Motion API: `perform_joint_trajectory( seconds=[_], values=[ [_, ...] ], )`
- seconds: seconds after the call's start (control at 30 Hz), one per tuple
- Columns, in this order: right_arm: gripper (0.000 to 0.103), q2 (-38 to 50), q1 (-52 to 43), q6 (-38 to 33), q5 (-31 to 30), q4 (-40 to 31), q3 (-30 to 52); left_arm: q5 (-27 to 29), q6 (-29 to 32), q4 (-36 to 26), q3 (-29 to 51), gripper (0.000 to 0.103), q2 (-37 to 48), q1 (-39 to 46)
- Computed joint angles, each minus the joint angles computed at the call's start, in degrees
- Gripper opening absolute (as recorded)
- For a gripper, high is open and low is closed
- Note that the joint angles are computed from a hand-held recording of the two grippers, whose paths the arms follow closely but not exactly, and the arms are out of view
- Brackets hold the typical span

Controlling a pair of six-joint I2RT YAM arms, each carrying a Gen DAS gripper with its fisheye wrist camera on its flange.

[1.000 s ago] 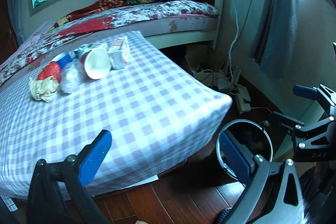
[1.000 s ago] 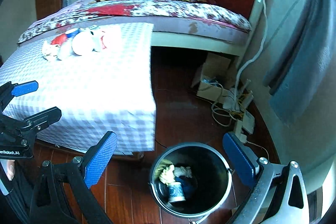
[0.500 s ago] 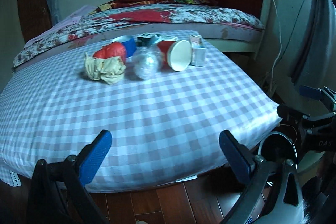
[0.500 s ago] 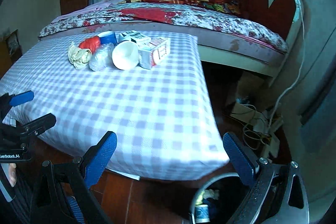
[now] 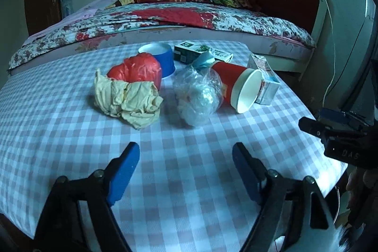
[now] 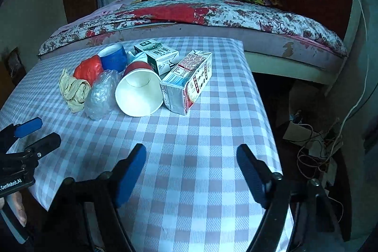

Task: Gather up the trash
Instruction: 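Grasp the clear plastic bag with the left gripper while the right gripper grasps the milk carton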

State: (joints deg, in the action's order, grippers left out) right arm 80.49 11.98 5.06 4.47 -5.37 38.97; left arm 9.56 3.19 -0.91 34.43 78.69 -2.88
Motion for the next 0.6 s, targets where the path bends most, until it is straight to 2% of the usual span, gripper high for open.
perform_joint_trajectory(
  seconds=[0.17,0.37,0.6],
  values=[
    [0.074,9.6,-1.1,-1.0,-1.9,2.3,7.1,-0.3,-0.7,2.1,6.5,0.075,10.1,-1.0],
    [0.074,19.6,-1.2,-2.9,-3.3,-0.3,16.9,-0.1,-1.2,2.1,12.1,0.07,16.9,-2.1],
    [0.072,19.6,-6.0,-2.8,-3.5,1.6,15.3,-0.1,-1.8,2.2,14.3,0.067,19.1,-2.8]
  ],
)
